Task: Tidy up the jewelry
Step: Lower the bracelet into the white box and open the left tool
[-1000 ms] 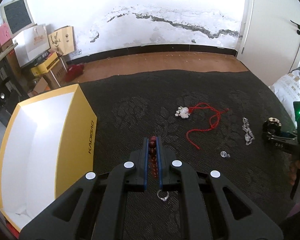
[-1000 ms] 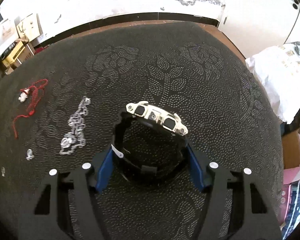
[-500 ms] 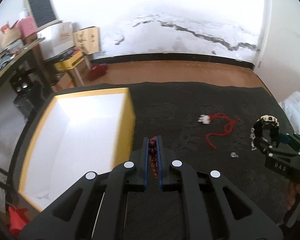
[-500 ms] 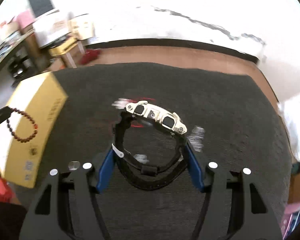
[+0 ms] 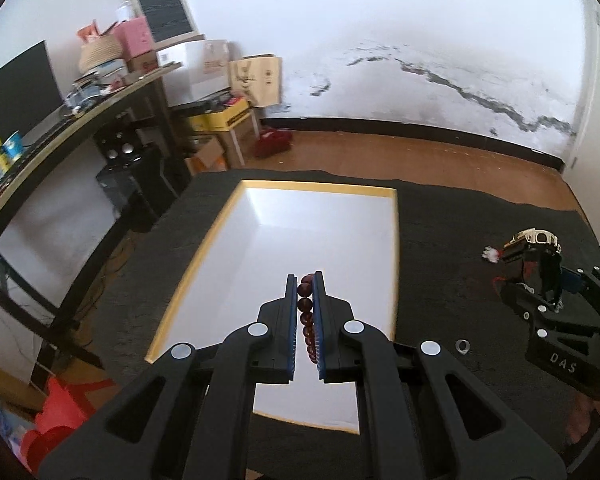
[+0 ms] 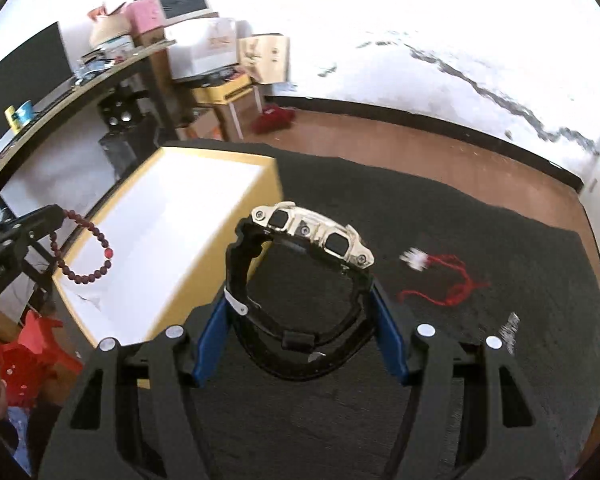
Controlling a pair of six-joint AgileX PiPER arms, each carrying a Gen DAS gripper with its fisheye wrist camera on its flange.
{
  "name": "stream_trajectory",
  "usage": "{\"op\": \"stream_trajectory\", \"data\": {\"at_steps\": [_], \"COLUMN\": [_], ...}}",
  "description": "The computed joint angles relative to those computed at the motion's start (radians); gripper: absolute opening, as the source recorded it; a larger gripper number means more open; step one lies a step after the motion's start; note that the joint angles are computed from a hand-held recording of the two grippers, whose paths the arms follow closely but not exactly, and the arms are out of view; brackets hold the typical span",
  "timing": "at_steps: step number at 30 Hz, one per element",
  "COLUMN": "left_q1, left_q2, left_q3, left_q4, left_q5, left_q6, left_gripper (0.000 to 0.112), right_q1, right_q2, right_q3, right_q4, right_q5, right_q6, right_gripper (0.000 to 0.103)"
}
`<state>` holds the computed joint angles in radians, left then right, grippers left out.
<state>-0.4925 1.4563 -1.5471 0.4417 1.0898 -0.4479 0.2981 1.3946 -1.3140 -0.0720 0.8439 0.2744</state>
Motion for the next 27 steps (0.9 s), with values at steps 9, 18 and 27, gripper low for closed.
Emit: {"op": "stream_trajectory", "data": {"at_steps": [9, 18, 27], "left_q1": [0.175, 0.257, 0.286], "left_q2": [0.086, 0.278, 0.33], "left_q3": [0.024, 0.052, 0.063], "left_q4": [-0.101, -0.135, -0.142], "left_q5": [-0.079, -0.164, -0.18], "left_q6": [0.084, 0.085, 0.113], "left_gripper": [0.007, 0.007, 0.007], "right_q1": [0.094, 0.072, 0.058], "right_q2": [0.101, 0.143, 0.127], "right_q3": [-0.072, -0.101, -0.086], "right_q4": [-0.019, 0.036, 0.052], "right_q5": [-0.018, -0.03, -0.035], "right_q6": [0.036, -0.013, -0.028], "right_gripper": [0.063, 0.063, 0.063]}}
